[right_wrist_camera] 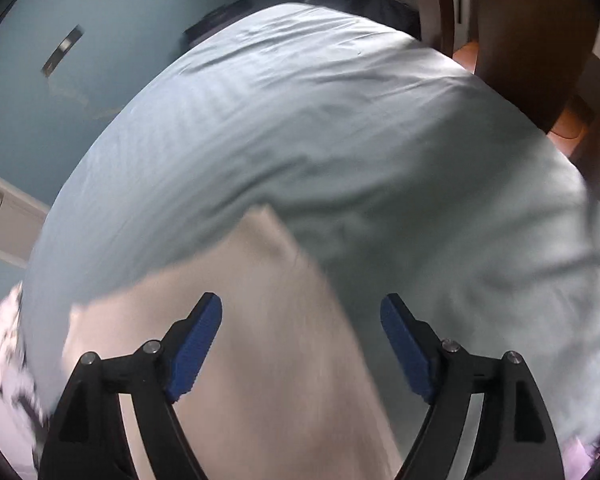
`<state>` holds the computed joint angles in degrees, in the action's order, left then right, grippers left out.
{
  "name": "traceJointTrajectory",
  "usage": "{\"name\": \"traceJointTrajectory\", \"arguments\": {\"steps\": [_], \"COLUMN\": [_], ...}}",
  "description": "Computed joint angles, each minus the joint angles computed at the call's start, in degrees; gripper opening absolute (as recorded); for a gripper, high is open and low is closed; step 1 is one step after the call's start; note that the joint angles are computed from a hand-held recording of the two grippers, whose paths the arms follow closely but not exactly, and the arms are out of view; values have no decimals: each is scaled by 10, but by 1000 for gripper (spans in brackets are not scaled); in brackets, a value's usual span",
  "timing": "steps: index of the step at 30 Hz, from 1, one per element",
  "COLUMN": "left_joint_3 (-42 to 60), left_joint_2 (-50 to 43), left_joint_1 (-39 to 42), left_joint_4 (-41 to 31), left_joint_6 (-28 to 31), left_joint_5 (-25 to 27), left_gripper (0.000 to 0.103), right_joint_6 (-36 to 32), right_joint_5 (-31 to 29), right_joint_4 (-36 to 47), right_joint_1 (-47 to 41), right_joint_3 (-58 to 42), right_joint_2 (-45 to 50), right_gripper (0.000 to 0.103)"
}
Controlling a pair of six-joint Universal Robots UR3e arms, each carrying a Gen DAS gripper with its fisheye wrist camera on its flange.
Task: Fold small clothes
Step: 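Press and smooth the folded sweater flat with both grippers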
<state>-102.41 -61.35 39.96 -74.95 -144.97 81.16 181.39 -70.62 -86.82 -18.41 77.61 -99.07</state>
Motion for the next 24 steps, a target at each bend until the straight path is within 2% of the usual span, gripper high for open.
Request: {"name": "traceJointTrajectory", "arguments": {"steps": [1, 3, 4, 6, 7, 9, 14, 15, 16, 17, 18, 19, 22, 24], "left_joint_3": [6, 23, 26, 35, 33, 12, -26, -26, -26, -21, -15, -11, -8, -11], "left_joint_2": [30, 111, 138, 162, 164, 143, 108, 103, 107, 98, 84, 73, 62, 67], "left_joint_1": [31, 137, 171, 192, 187, 145, 137, 157, 195, 208, 208, 205, 204, 206], "left_joint_4": [-38, -157, -195, -240, -248, -206, -205, -223, -250, -263, -266, -262, -252, -255], "left_joint_6": [29, 133, 167, 192, 192, 151, 104, 112, 138, 142, 137, 130, 116, 125], "left_joint_5": [-26, -98, -123, -139, -134, -98, -49, -66, -89, -99, -98, -95, -85, -85], "left_gripper": [103, 103, 103, 103, 103, 103, 103, 103, 103, 103, 103, 103, 103, 103], "right_joint_6": [-70, -155, -194, -259, -262, -244, -196, -193, -194, -182, -188, -190, -171, -152], "right_joint_5": [32, 42, 40, 38, 33, 20, -11, -18, -19, -38, -30, -22, -21, -33], "right_joint_4": [66, 129, 156, 218, 246, 259, 238, 234, 227, 208, 204, 210, 179, 160], "right_joint_1": [-37, -76, -102, -164, -178, -168, -78, -67, -58, -39, -45, -54, -92, -108], "right_joint_3": [5, 17, 36, 76, 81, 97, 111, 115, 120, 117, 117, 110, 110, 131], "right_joint_2": [-49, -93, -123, -177, -183, -151, -58, -50, -44, -41, -53, -65, -138, -148], "right_gripper": [80, 83, 83, 83, 83, 83, 82, 76, 41, 35, 13, 8, 8, 8]}}
